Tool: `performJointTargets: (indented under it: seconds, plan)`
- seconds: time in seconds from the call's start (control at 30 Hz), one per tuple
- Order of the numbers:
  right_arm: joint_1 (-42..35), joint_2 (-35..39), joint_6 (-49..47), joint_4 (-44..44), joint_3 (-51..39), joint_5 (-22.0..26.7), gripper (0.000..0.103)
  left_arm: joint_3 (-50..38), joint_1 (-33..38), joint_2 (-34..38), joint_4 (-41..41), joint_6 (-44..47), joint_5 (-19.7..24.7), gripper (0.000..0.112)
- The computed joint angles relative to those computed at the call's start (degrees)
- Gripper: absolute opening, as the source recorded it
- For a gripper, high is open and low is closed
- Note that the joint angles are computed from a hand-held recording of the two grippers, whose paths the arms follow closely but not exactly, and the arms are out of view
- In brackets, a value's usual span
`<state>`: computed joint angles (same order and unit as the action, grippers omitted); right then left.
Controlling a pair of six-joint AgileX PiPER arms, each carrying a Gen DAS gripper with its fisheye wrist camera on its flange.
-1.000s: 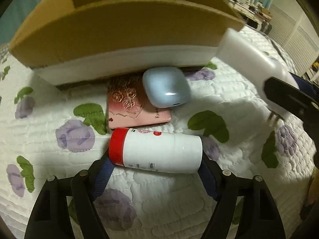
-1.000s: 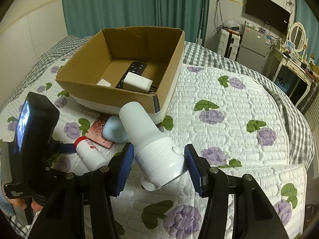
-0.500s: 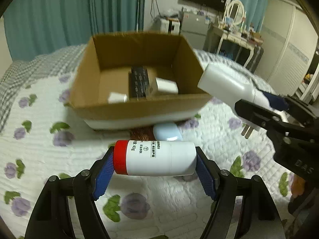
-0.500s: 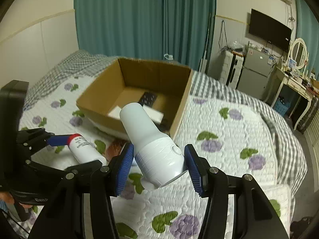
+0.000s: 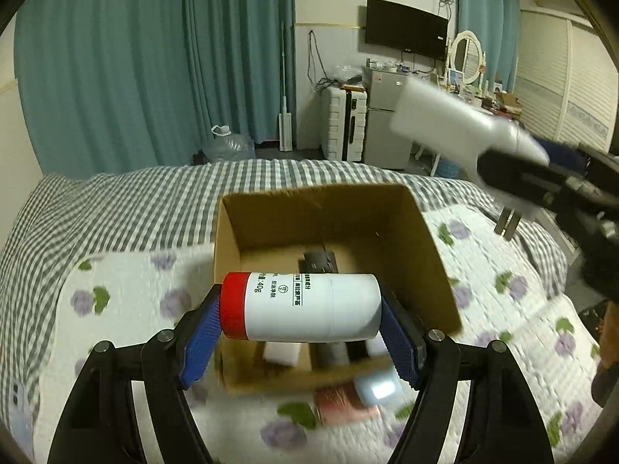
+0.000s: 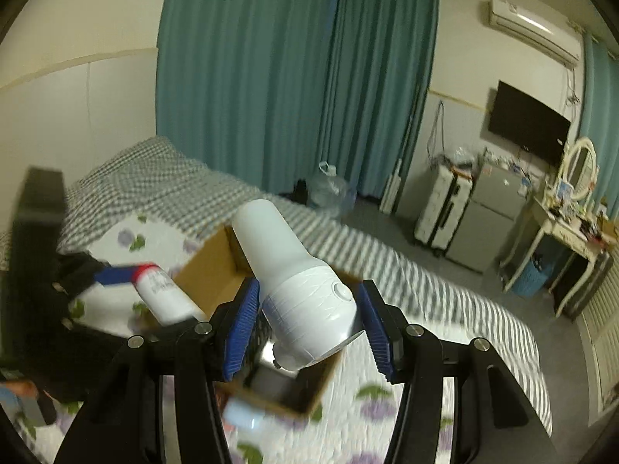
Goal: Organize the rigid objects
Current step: 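Carry red-capped bottle toward the box while right carries spray bottle, then lower both bottles into the box and open both grippers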
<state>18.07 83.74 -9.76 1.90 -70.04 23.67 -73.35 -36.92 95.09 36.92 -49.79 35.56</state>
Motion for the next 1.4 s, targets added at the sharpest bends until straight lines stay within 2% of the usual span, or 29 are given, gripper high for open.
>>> performJointTargets:
  seconds: [0.23,0.33,0.53,0.63,0.77,0.87,1.33,1.37,1.4]
  plan:
    - [-2.54,9.58,-8.41,9.39,-5.09,-2.05,0.052,-7.14,2.68,10.02,0.94,2.37,-1.32,0.076]
    - [-4.65,13.17,-12.99,15.44,-6.20,-1.65,0.053,-8.55,3.01,12.38,1.52,1.80,-1.95,0.076]
    - [-5.34,15.93,-15.21,18.12,-5.81,-2.80,0.052,-9.96,3.56,14.99,-0.55,3.13,-2.04,0.077]
    - [-6.01,16.52,-17.53,20.57,-5.62,-3.09,0.052,-10.61,3.51,15.35,-1.63,3.38,-1.03,0.079]
    - [-6.59,17.17,-17.24,20.53,-6.44,-2.62,0.053,-8.71,2.86,13.42,2.79,-0.60,-2.15,0.079]
    - [-6.95,17.90,-17.52,20.77,-7.14,-2.47,0.053,-8.43,2.46,12.25,4.56,-1.60,-1.12,0.079]
    - [-4.28,24.03,-17.10,22.27,-10.41,-3.57,0.053,-4.56,4.44,8.37,6.33,-3.78,-1.38,0.079]
    - [-4.20,24.29,-17.41,22.99,-10.66,-3.44,0.055,-4.42,4.32,8.26,6.55,-4.06,-1.36,0.079]
    - [-4.11,24.28,-18.65,24.49,-10.59,-3.47,0.063,-4.31,4.25,8.09,6.83,-4.38,-1.30,0.079]
